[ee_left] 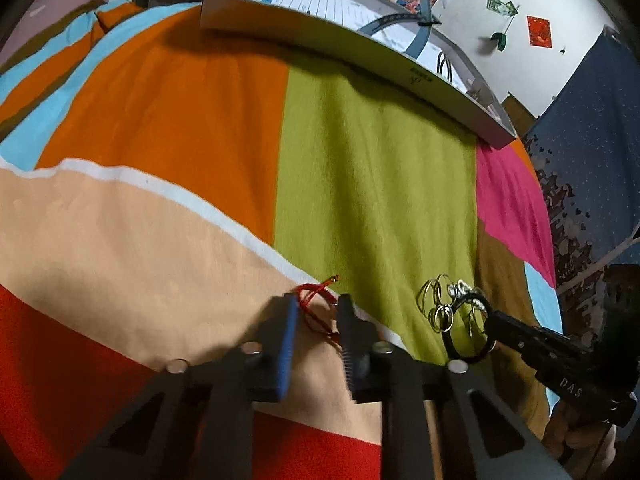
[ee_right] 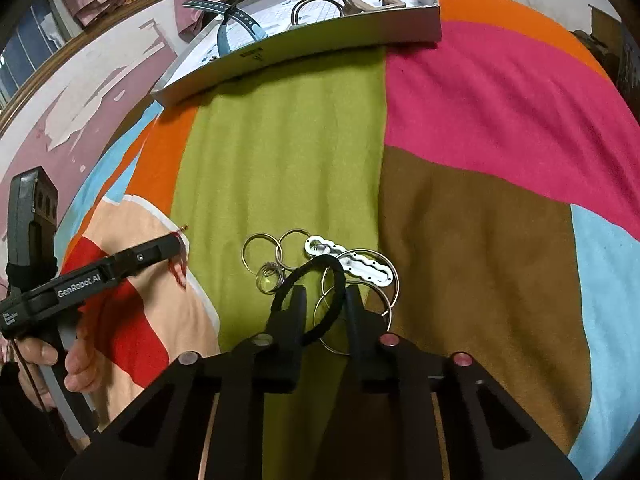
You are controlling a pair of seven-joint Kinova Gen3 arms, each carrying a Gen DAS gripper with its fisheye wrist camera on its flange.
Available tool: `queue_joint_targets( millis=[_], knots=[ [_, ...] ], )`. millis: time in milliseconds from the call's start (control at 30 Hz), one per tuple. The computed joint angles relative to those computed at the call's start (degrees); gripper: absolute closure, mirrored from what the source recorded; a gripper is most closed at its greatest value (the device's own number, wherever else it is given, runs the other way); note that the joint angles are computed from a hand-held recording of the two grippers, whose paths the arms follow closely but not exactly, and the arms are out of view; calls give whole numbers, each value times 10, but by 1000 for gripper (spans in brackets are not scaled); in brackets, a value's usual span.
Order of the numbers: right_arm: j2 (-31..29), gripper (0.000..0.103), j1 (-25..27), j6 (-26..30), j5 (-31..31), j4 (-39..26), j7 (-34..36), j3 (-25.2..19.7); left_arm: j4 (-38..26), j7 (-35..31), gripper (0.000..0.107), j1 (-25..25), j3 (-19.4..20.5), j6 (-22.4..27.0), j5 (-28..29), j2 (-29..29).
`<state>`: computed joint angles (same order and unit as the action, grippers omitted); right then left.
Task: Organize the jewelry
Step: 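Lower the left gripper onto the red bead bracelet and close it, then lift the red bracelet with the left gripper while the right gripper grasps the black hair tie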
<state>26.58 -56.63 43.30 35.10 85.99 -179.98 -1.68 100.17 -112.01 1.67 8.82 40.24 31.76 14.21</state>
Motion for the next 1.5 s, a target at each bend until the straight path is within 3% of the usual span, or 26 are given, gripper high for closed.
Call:
queue_joint_targets(
  millis=[167,500,967,1233,1500],
  knots=[
    [1,97,-2,-9,1,3,-11,2,-4,18,104,17,0,1,-28,3],
    [-16,98,-23,-34,63,23,-45,16,-1,-37,104,-11,10,27,36,-10],
    [-44,98,-57,-10,262,49,-177,9,12,-121,105,-18,-15,21,135,-60],
    [-51,98,-43,31,355,59,-258,-17,-23,-82,105,-7,-27,7,123,-76],
    [-53,98,-12,61,467,51,-317,-32,-115,-34,105,8,-18,-59,91,-49]
  ],
)
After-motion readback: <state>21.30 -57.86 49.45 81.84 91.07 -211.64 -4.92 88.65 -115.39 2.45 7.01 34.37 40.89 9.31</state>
